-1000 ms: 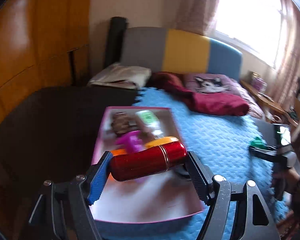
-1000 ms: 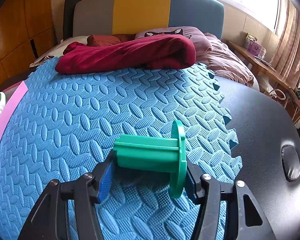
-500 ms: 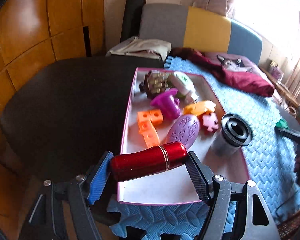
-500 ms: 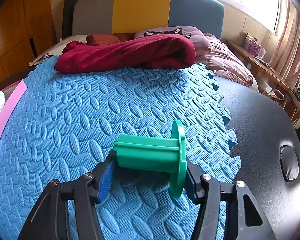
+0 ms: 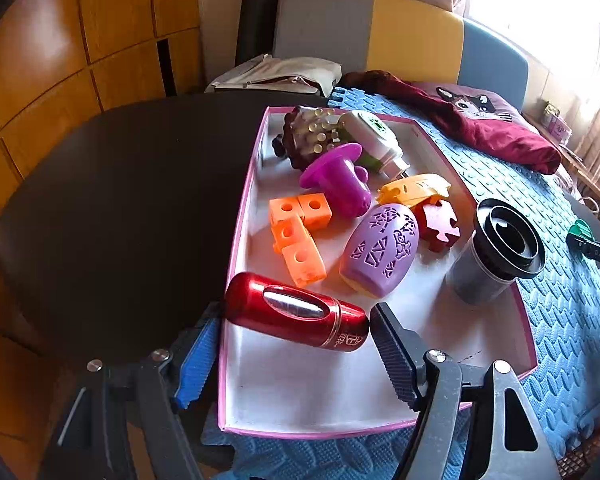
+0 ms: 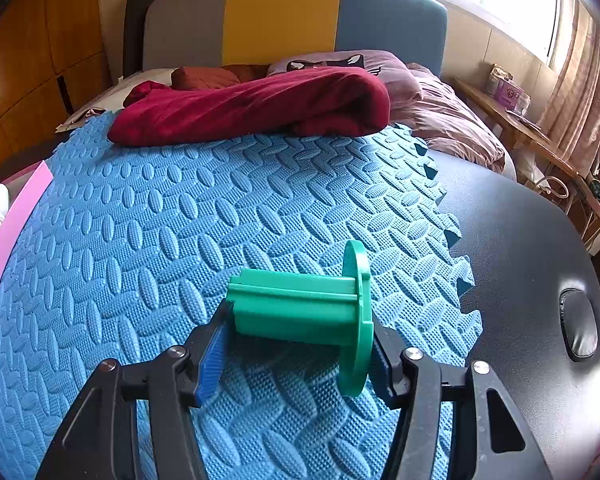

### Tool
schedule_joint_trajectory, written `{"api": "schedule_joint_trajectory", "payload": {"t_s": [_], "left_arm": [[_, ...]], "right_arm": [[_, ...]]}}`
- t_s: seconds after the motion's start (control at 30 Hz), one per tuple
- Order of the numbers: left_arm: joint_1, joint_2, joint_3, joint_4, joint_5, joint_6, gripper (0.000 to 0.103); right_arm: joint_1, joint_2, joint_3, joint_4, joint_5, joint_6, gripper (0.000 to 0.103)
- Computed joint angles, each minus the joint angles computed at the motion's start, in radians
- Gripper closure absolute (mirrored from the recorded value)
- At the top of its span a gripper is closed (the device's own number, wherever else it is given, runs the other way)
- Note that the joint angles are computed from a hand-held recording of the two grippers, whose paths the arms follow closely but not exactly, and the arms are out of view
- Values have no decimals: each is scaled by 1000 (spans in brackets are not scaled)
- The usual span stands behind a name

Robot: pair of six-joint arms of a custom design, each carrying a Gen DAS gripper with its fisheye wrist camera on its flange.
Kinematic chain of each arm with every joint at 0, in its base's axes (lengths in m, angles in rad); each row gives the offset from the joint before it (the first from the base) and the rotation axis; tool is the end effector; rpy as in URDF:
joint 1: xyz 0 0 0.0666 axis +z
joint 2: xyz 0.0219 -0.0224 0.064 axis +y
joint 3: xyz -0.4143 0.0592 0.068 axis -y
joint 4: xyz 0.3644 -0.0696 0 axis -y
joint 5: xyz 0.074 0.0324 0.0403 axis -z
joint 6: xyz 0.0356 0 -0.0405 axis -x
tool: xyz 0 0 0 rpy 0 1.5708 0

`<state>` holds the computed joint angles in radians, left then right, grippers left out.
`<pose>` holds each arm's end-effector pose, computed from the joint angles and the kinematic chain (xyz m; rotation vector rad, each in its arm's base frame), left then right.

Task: Organize rigid objects
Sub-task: 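Withdraw the open left tool from the red cylinder in the tray, then carry the green spool into the tray and open the right tool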

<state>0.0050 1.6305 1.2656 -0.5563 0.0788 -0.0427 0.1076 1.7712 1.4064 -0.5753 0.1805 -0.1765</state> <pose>0.5210 -0.0006 0.3228 0.0800 2.4883 -0.0781 0.5730 0.0551 0.3049 0.1593 2.4871 -0.1081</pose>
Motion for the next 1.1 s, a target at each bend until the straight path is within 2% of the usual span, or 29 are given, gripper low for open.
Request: {"api": "schedule_joint_trajectory", "payload": {"t_s": [0.33,0.53,0.73,1.0,1.1], "left_arm": [[11,-49,-16,44,9,18,27],[7,-74,-13,48,-67,43,27],[7,-97,-18,61,-82,54,27],[10,-110,-26,82,-92,54,27],[15,-111,-28,87,-87,57,27]], "right_arm": [[-1,2,3,-4,-2,-3,43],[0,3,7,-11,3,4,43],[0,0,8,-23,2,-3,44],[15,-2,36,-110,27,-46,44],[39,-19,29,-119,28,-48,44]]}}
